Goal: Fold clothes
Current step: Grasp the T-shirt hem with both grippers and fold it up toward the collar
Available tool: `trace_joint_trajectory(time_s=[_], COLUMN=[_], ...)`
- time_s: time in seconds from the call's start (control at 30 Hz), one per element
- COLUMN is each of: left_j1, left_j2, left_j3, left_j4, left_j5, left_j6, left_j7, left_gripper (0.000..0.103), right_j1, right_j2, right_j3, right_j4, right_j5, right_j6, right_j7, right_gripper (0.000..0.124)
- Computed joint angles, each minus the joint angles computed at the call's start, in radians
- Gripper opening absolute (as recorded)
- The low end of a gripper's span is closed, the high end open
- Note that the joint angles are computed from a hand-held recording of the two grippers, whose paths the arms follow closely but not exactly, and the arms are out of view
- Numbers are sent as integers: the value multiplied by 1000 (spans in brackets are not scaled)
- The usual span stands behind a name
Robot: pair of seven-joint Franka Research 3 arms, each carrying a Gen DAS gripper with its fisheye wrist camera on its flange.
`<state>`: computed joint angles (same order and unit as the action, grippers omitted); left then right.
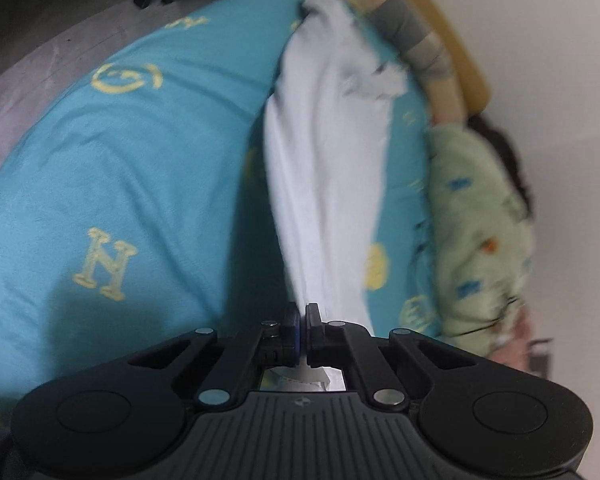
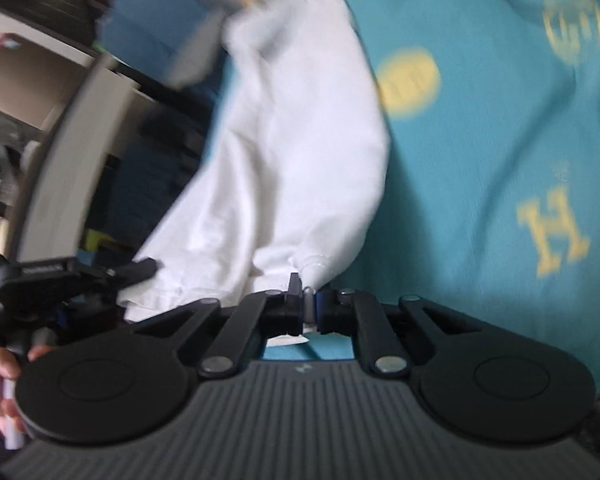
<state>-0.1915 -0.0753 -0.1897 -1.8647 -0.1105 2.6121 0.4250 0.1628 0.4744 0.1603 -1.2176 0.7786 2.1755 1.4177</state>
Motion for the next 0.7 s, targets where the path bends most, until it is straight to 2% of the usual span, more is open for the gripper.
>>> trace_joint_trajectory(time_s=[0.1,0.2,0.37,0.5,0.6,0.7], left_j1=[2,-8,-34,-53,-48,-59], left_j2=[-37,-76,-187,-261,-280,-246], left_j3=[-18,-31,-78,-113,-129,-94], left_j4=[4,-2,-107,-229,-274,-238], left_j5=[81,129,205,240,266,274], left_j6=[70,94,133,182,223,201], left_j7=[-92,-136,-260,-361,-432,-399], left_gripper=[2,2,2,2,2,2], right_j1=[-33,-52,-70,-33,-5,7], right_j2=[-64,-158,-350,-488,-513,-471], right_j3=[12,1,-53,-100,-128,-140], right_j4=[-1,-67,-294,-493,-534,-474], right_j5=[70,125,217,261,270,247], right_j6=[46,95,113,140,145,130], right_j7=[-65,-126,-255,-310,-313,-285], right_gripper=[8,8,8,8,8,8])
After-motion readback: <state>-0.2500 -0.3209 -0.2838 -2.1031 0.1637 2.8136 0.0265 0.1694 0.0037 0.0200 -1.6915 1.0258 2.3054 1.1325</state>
